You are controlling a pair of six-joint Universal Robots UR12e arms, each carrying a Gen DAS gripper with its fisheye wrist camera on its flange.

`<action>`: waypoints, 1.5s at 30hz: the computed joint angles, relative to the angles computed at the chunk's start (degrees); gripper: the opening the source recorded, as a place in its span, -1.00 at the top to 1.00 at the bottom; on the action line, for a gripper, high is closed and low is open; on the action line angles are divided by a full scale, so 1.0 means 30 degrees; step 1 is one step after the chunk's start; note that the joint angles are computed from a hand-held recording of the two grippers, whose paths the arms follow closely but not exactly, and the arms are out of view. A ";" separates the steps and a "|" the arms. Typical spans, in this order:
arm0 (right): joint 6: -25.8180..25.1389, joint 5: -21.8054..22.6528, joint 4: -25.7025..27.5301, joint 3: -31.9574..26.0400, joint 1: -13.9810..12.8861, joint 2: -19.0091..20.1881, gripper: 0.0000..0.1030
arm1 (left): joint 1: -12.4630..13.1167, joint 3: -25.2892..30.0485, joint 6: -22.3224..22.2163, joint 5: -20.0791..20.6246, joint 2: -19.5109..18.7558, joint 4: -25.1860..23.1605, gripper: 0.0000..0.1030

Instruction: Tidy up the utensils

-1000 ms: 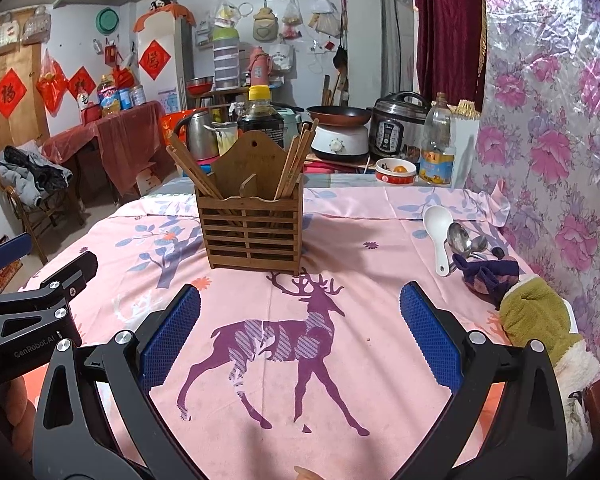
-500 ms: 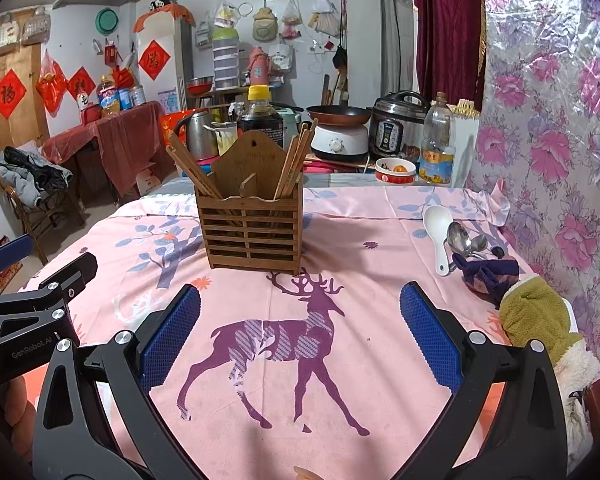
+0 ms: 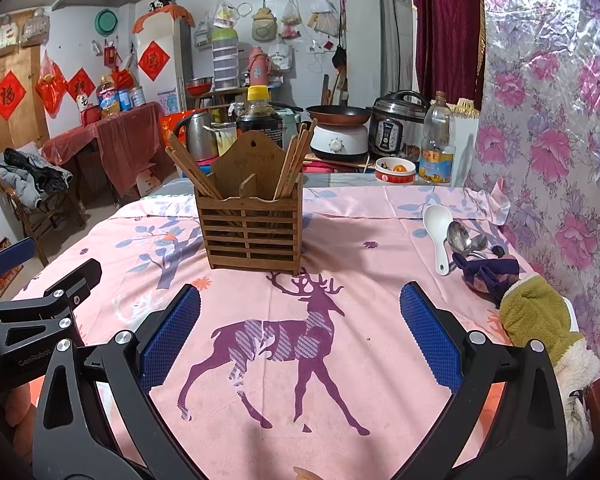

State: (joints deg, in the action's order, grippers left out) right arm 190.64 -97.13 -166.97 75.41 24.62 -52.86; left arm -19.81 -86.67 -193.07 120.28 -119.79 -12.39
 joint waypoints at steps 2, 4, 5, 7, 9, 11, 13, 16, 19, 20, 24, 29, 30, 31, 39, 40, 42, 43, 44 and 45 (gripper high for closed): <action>0.0013 0.0000 0.0012 -0.0011 0.0004 0.0006 -0.87 | 0.0004 -0.0043 -0.0011 0.0019 0.0017 0.0020 -0.89; 0.0008 0.0004 0.0009 -0.0004 0.0000 0.0001 -0.87 | 0.0007 -0.0058 0.0021 0.0028 0.0021 0.0032 -0.89; 0.0008 0.0004 0.0009 -0.0004 0.0000 0.0001 -0.88 | 0.0011 -0.0049 0.0022 0.0020 0.0019 0.0012 -0.89; 0.0008 0.0004 0.0009 -0.0004 0.0000 0.0001 -0.87 | 0.0020 -0.0060 0.0005 -0.0015 0.0037 -0.0044 -0.89; 0.0011 0.0012 0.0004 0.0001 -0.0003 -0.0002 -0.87 | 0.0019 -0.0041 -0.0011 -0.0004 0.0030 -0.0061 -0.89; 0.0019 -0.0003 -0.0015 -0.0002 0.0003 0.0003 -0.88 | 0.0030 -0.0083 -0.0027 -0.0050 0.0063 -0.0072 -0.89; 0.0007 0.0008 0.0002 -0.0002 -0.0005 0.0001 -0.88 | 0.0037 -0.0126 -0.0022 -0.0063 0.0087 -0.0059 -0.89; 0.0022 0.0000 -0.0011 -0.0003 0.0002 0.0003 -0.87 | 0.0053 -0.0092 -0.0050 -0.0123 0.0073 -0.0144 -0.89; 0.0007 0.0020 0.0010 -0.0009 -0.0007 0.0005 -0.87 | 0.0095 -0.0146 -0.0097 -0.0153 0.0076 -0.0240 -0.89; 0.0003 0.0020 0.0013 -0.0004 -0.0011 0.0001 -0.87 | 0.0090 -0.0119 -0.0112 -0.0137 0.0051 -0.0289 -0.89; 0.0009 0.0020 -0.0006 0.0001 -0.0012 0.0000 -0.87 | 0.0094 -0.0123 -0.0185 -0.0132 0.0065 -0.0415 -0.89; 0.0009 0.0037 0.0007 -0.0002 -0.0013 0.0001 -0.87 | 0.0093 -0.0094 -0.0189 -0.0150 0.0056 -0.0474 -0.89; 0.0007 0.0031 0.0010 -0.0004 -0.0010 0.0002 -0.87 | 0.0090 -0.0108 -0.0176 -0.0121 0.0062 -0.0461 -0.89; 0.0007 0.0033 0.0005 0.0002 -0.0016 -0.0003 -0.87 | 0.0090 -0.0076 -0.0162 -0.0125 0.0044 -0.0448 -0.89; 0.0033 0.0068 0.0004 -0.0004 -0.0019 0.0004 -0.87 | 0.0100 -0.0073 -0.0151 -0.0153 0.0052 -0.0455 -0.89; 0.0020 0.0056 0.0025 -0.0012 -0.0017 0.0006 -0.87 | 0.0111 -0.0118 -0.0143 -0.0166 0.0074 -0.0437 -0.89; 0.0025 0.0063 0.0057 -0.0006 -0.0019 -0.0004 -0.87 | 0.0103 -0.0072 -0.0155 -0.0173 0.0057 -0.0477 -0.89; 0.0033 0.0075 0.0047 0.0000 -0.0021 -0.0005 -0.87 | 0.0103 -0.0072 -0.0155 -0.0173 0.0057 -0.0477 -0.89; 0.0055 0.0073 0.0038 0.0014 -0.0014 -0.0004 -0.87 | 0.0103 -0.0072 -0.0155 -0.0173 0.0057 -0.0477 -0.89; 0.0055 0.0073 0.0038 0.0014 -0.0014 -0.0004 -0.87 | 0.0102 -0.0065 -0.0165 -0.0168 0.0056 -0.0494 -0.89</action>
